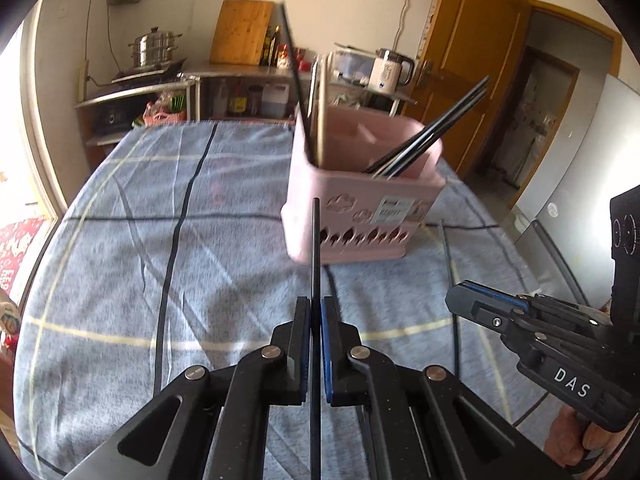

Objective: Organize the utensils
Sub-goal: 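Grasp a black chopstick with the left tool while the right tool grasps another black chopstick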

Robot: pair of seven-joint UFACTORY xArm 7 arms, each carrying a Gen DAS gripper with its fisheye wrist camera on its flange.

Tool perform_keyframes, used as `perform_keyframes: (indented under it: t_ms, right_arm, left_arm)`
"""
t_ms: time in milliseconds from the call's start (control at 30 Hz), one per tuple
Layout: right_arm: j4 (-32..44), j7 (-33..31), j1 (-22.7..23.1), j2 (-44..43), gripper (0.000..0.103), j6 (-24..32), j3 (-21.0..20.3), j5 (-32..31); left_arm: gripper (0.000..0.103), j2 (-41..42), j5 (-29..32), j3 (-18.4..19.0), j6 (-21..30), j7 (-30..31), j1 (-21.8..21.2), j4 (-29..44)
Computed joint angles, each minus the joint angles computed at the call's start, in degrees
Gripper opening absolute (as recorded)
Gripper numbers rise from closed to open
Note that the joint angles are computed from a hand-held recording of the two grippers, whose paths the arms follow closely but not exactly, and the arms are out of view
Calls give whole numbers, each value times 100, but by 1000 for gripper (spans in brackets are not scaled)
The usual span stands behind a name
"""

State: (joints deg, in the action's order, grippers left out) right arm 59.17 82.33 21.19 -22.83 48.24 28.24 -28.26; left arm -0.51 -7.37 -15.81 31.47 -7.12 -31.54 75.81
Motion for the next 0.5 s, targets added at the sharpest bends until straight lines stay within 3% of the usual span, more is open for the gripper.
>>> perform_keyframes:
  t_ms: [300, 400, 500]
  right_arm:
    - [428, -149, -281, -220, 4, 245, 137, -380]
    - [289, -165, -254, -249, 5, 179, 88, -196]
    - [-44, -255, -116, -177, 6, -28, -91, 214]
  left_arm:
    - [5, 87, 45, -23, -62, 203, -47, 585]
    - [5, 138, 204, -5, 203, 49, -37, 668]
    - [5, 193, -8, 15, 468, 83, -6, 667]
